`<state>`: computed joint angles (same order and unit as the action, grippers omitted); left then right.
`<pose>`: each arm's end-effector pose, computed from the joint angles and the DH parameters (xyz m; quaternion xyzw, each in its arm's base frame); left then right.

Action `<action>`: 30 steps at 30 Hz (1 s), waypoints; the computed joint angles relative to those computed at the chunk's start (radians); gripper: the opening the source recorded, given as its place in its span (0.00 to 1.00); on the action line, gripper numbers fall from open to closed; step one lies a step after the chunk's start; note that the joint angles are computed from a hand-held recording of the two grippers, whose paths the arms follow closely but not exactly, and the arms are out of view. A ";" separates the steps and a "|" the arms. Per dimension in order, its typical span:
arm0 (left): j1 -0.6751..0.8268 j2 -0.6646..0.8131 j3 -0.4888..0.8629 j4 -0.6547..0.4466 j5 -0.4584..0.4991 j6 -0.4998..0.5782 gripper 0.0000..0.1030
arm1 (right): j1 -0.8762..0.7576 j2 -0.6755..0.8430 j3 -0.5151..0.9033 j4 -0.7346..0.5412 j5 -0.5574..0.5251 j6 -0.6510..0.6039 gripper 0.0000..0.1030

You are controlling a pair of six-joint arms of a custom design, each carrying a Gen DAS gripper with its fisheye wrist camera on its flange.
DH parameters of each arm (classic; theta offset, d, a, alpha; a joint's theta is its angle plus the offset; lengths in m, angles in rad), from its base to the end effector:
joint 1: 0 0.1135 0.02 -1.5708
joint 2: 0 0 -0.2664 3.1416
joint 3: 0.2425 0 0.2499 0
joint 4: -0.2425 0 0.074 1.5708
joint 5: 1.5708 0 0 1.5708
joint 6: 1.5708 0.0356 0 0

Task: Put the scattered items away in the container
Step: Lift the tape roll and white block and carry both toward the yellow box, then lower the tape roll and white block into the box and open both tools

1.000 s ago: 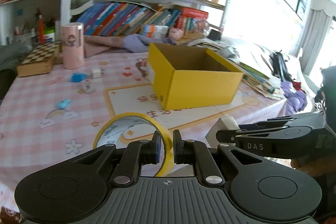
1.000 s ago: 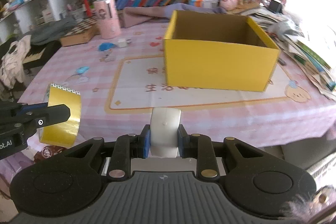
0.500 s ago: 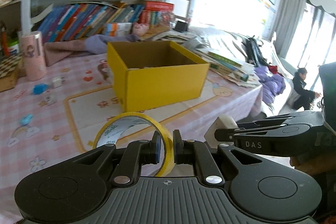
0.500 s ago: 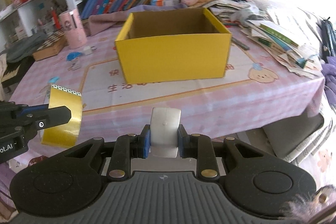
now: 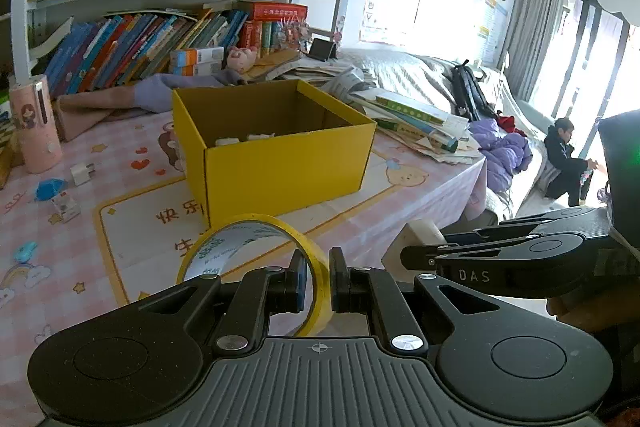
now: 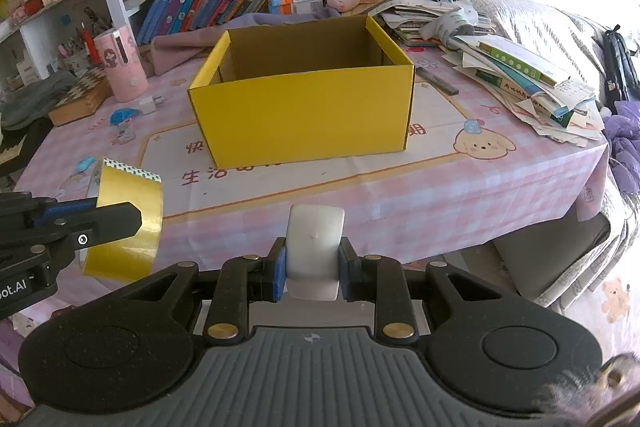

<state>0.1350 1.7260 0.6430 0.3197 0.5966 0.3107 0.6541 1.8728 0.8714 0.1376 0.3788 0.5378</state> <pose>0.3026 0.0209 0.1190 0.1921 0.8655 -0.1806 0.4260 0.2859 0.2026 0.1145 0.0115 0.9236 0.0447 0.3805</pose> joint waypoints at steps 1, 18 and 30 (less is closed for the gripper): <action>-0.007 0.005 0.006 0.001 -0.003 -0.004 0.10 | -0.005 0.002 0.002 -0.001 -0.003 -0.003 0.23; -0.077 0.108 0.147 0.063 -0.037 -0.043 0.10 | -0.116 0.067 0.103 0.028 -0.065 -0.116 0.23; -0.130 0.213 0.361 0.070 -0.071 -0.072 0.10 | -0.235 0.142 0.287 0.053 -0.134 -0.265 0.23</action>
